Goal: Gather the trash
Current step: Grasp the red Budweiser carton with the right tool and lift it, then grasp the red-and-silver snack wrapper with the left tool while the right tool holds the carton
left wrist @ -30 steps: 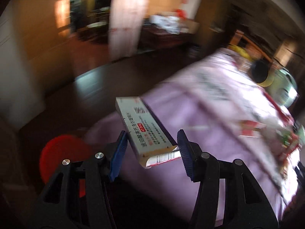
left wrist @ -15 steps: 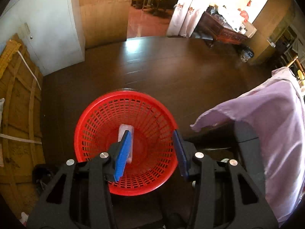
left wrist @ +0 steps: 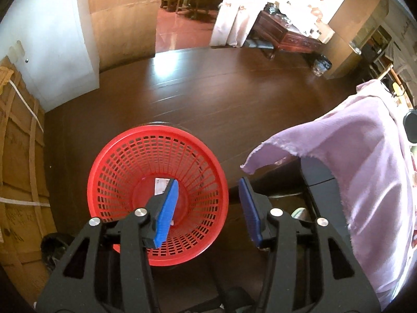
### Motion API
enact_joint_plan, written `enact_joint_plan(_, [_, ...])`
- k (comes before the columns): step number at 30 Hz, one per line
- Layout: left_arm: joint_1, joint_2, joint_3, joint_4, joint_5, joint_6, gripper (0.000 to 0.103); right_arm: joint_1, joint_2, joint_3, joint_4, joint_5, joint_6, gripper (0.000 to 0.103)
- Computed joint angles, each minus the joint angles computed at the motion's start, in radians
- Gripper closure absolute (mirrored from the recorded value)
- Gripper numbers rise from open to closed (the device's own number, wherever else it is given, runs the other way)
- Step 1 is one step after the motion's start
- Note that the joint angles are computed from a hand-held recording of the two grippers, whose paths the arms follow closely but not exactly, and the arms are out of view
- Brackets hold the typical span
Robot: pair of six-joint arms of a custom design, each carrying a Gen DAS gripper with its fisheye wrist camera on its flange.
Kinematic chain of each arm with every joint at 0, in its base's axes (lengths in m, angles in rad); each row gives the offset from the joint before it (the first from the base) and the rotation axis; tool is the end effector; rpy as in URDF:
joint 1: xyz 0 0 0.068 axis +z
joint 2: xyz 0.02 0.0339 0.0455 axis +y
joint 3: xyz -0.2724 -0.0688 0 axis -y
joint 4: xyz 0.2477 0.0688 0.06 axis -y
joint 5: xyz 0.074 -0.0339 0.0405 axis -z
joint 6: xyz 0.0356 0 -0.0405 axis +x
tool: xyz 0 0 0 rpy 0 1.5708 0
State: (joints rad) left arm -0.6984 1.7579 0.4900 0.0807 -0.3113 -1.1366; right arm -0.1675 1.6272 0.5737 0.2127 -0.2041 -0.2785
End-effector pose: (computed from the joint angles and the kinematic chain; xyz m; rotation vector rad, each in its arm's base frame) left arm 0.1925 -0.1474 0.0626 -0.6574 2.5795 -0.1565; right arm 0.2798 -0.0400 0.1187 -0.2257 2.3783 0.0367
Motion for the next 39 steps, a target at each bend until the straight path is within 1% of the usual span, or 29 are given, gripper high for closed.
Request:
enact_joint_plan(3, [-0.008, 0.003, 0.022, -0.025, -0.005, 0.018, 0.041, 0.053, 0.072, 0.062, 0.011, 0.080, -0.067, 0.022])
enact_joint_plan(4, [-0.011, 0.004, 0.029, -0.036, -0.010, 0.027, 0.036, 0.061, 0.106, 0.094, -0.004, 0.091, -0.101, 0.022])
enact_joint_plan(6, [-0.017, 0.010, 0.048, -0.057, -0.017, 0.032, 0.031, 0.076, 0.165, 0.160, -0.034, 0.112, -0.157, 0.022])
enact_joint_plan(8, [-0.022, 0.004, 0.062, -0.076, -0.021, 0.031, 0.029, 0.103, 0.202, 0.177, -0.007, 0.166, -0.193, 0.022])
enact_joint_plan(9, [-0.025, 0.002, 0.072, -0.084, -0.023, 0.032, 0.029, 0.112, 0.224, 0.191, -0.003, 0.181, -0.215, 0.024])
enact_joint_plan(10, [-0.034, -0.005, 0.088, -0.104, -0.027, 0.033, 0.028, 0.118, 0.240, 0.201, 0.000, 0.188, -0.225, 0.049])
enact_joint_plan(11, [-0.044, -0.014, 0.094, -0.115, -0.033, 0.035, 0.027, 0.121, 0.254, 0.217, -0.018, 0.193, -0.231, 0.069])
enact_joint_plan(12, [-0.052, -0.018, 0.103, -0.125, -0.040, 0.038, 0.027, 0.117, 0.263, 0.237, -0.058, 0.178, -0.227, 0.084])
enact_joint_plan(13, [-0.065, -0.022, 0.117, -0.143, -0.052, 0.040, 0.025, 0.118, 0.256, 0.231, -0.049, 0.174, -0.217, 0.085])
enact_joint_plan(15, [-0.103, -0.032, 0.159, -0.192, -0.091, 0.043, 0.024, 0.105, 0.210, 0.176, -0.004, 0.143, -0.216, 0.092])
enact_joint_plan(17, [-0.133, -0.040, 0.189, -0.223, -0.117, 0.045, 0.023, 0.077, 0.148, 0.146, -0.022, 0.078, -0.182, 0.097])
enact_joint_plan(18, [-0.146, -0.040, 0.201, -0.233, -0.126, 0.043, 0.023, 0.051, 0.103, 0.132, -0.057, 0.019, -0.158, 0.102])
enact_joint_plan(22, [-0.195, -0.057, 0.247, -0.255, -0.155, 0.060, 0.023, -0.009, -0.041, 0.085, -0.151, -0.135, -0.095, 0.101])
enact_joint_plan(24, [-0.203, -0.070, 0.264, -0.257, -0.157, 0.090, 0.023, -0.029, -0.110, 0.054, -0.185, -0.180, -0.074, 0.101])
enact_joint_plan(26, [-0.232, -0.074, 0.304, -0.284, -0.182, 0.115, 0.022, -0.044, -0.177, 0.029, -0.219, -0.214, -0.062, 0.101])
enact_joint_plan(29, [-0.269, -0.081, 0.347, -0.305, -0.210, 0.131, 0.019, -0.068, -0.293, -0.027, -0.245, -0.244, -0.047, 0.101])
enact_joint_plan(31, [-0.292, -0.078, 0.368, -0.303, -0.219, 0.136, 0.017, -0.120, -0.378, -0.052, -0.289, -0.284, -0.042, 0.101])
enact_joint_plan(34, [-0.332, -0.037, 0.443, -0.326, -0.229, 0.159, 0.016, -0.234, -0.487, -0.074, -0.365, -0.367, -0.066, 0.101])
enact_joint_plan(36, [-0.349, -0.012, 0.470, -0.326, -0.236, 0.175, 0.016, -0.311, -0.534, -0.073, -0.429, -0.428, -0.099, 0.101])
enact_joint_plan(39, [-0.368, 0.014, 0.512, -0.344, -0.249, 0.176, 0.015, -0.384, -0.569, -0.070, -0.491, -0.489, -0.138, 0.101])
